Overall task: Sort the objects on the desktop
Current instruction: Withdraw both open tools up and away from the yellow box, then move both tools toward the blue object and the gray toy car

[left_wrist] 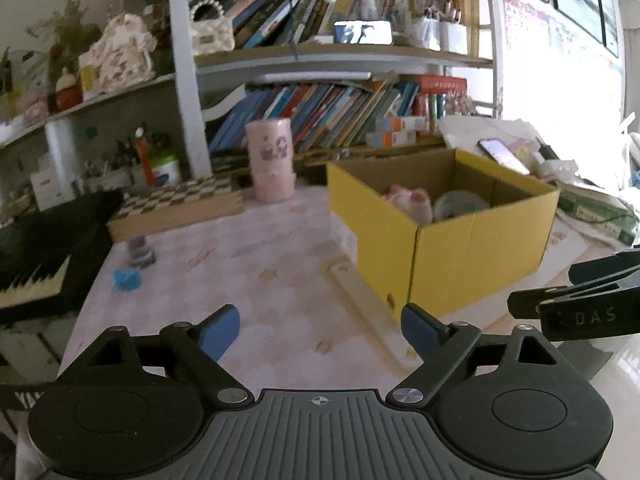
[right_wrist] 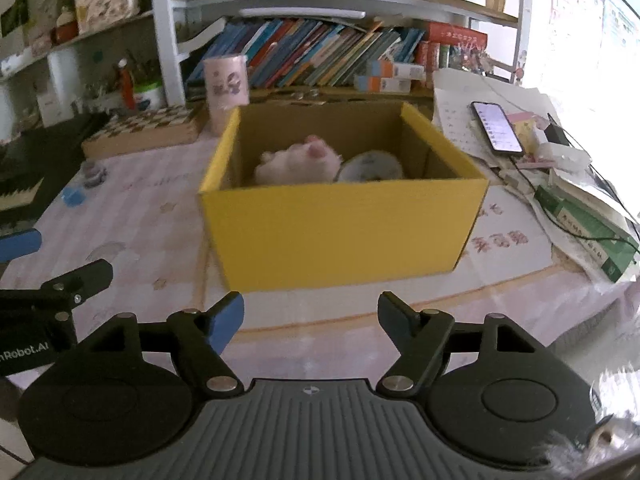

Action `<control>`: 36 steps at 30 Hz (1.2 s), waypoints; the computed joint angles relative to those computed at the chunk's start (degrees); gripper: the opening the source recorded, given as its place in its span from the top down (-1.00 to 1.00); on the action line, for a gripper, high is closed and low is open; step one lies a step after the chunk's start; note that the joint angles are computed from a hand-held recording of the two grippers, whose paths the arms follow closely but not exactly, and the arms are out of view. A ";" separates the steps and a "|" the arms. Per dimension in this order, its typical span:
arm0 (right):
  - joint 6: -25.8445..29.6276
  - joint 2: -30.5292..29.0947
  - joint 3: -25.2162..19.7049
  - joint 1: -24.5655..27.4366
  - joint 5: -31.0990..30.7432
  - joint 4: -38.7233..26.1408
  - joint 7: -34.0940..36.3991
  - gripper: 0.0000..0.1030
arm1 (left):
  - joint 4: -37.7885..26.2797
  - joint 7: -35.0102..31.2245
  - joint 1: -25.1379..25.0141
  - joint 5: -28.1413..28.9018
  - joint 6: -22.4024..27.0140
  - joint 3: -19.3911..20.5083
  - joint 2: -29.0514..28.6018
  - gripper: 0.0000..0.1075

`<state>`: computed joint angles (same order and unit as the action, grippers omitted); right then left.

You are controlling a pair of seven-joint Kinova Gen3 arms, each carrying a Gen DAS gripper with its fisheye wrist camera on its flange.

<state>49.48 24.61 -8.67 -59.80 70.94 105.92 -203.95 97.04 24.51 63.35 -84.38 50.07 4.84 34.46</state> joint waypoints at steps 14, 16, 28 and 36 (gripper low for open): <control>2.56 4.04 0.05 -7.43 -4.41 -6.55 3.06 -0.52 | 10.20 3.76 -0.38 2.10 3.98 3.39 -5.66 -0.75; 2.44 4.55 0.25 -8.27 -4.81 -7.29 3.04 -0.53 | 11.56 4.33 -0.53 2.38 4.74 4.20 -6.32 -0.76; -1.45 7.63 2.17 -11.60 -6.21 -11.91 5.98 -0.54 | 17.95 7.10 -0.75 6.53 10.03 7.63 -9.60 -0.76; -4.66 9.79 4.09 -13.12 -6.37 -15.57 9.78 -0.55 | 20.63 9.64 -0.61 8.93 14.09 8.97 -11.01 -0.76</control>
